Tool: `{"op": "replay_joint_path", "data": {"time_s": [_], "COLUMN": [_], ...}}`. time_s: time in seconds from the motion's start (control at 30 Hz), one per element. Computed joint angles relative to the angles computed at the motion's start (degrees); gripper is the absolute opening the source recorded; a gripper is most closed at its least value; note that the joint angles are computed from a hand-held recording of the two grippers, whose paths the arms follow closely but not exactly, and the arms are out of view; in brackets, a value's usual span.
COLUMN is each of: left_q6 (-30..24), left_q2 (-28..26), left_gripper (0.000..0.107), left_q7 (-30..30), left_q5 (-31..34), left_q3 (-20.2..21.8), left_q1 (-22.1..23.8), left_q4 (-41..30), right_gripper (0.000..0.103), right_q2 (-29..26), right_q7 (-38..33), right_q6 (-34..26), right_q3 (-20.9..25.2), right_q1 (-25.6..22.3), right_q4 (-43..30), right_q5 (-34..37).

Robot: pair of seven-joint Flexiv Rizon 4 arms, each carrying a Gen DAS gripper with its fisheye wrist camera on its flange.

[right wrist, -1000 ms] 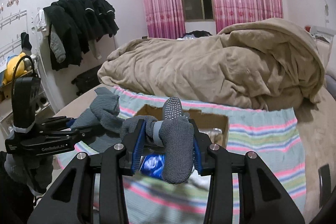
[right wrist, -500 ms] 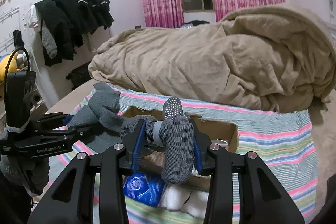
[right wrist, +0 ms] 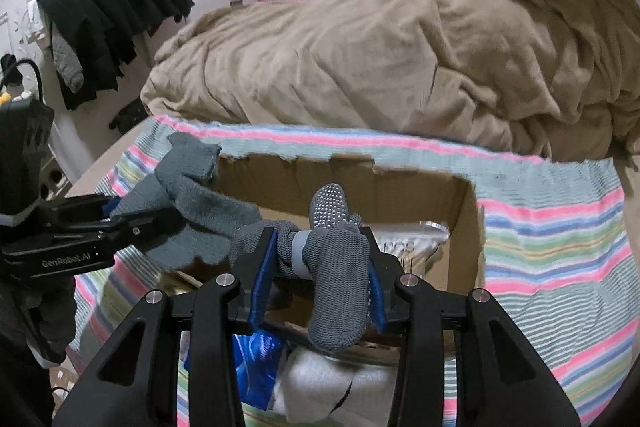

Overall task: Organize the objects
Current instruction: 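Lift the glove and sock into the cardboard box and open both grippers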

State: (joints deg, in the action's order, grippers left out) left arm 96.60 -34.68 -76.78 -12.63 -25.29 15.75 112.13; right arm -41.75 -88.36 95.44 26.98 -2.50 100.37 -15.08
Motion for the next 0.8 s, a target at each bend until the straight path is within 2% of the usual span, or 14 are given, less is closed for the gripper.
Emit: {"op": "replay_joint_path", "data": {"time_s": [0.07,0.1,0.13,0.23,0.27,0.3,0.37,0.57,0.8], "left_q6": [-0.49,-0.35,-0.13,1.10,1.62,2.47,3.64,7.13,9.02], "left_q2": [-0.06,-0.21,-0.21,1.50,2.03,2.78,4.02,9.39,17.28], "left_gripper": [0.048,0.054,0.056,0.063,0.072,0.079,0.080,0.085,0.089], "left_q7": [-0.10,0.37,0.47,-0.16,-0.41,-1.12,-2.13,-5.81,-11.91], "left_q5": [-0.15,0.00,0.17,0.74,0.88,0.85,1.17,4.37,9.20], "left_q3": [0.77,-0.86,-1.32,4.44,4.88,6.37,7.91,3.06,0.81], "left_q1": [-0.74,0.57,0.88,-4.17,-4.57,-5.82,-6.93,-1.66,1.19], "left_q4": [-0.43,-0.10,0.03,0.18,0.67,1.14,1.99,7.65,13.79], "right_gripper": [0.045,0.047,0.049,0.060,0.063,0.064,0.064,0.065,0.065], "right_q2": [-0.07,-0.17,-0.10,0.67,1.02,1.39,2.22,6.06,12.46], "right_q7": [0.45,0.45,0.41,0.27,0.31,0.48,0.97,3.38,7.11], "right_q6": [-0.58,-0.64,-0.43,0.86,1.62,2.13,2.99,5.83,9.92], "right_q3": [-1.13,-1.20,-1.48,-2.12,-2.36,-2.62,-2.92,-4.69,-6.05], "right_q1": [0.89,0.93,1.11,1.46,1.54,1.63,1.64,2.22,1.75], "right_q4": [-0.08,-0.17,-0.06,1.02,1.52,1.98,2.91,6.94,13.44], "right_q5": [0.26,0.38,0.49,0.57,0.54,0.43,0.09,-1.12,-3.42]}}
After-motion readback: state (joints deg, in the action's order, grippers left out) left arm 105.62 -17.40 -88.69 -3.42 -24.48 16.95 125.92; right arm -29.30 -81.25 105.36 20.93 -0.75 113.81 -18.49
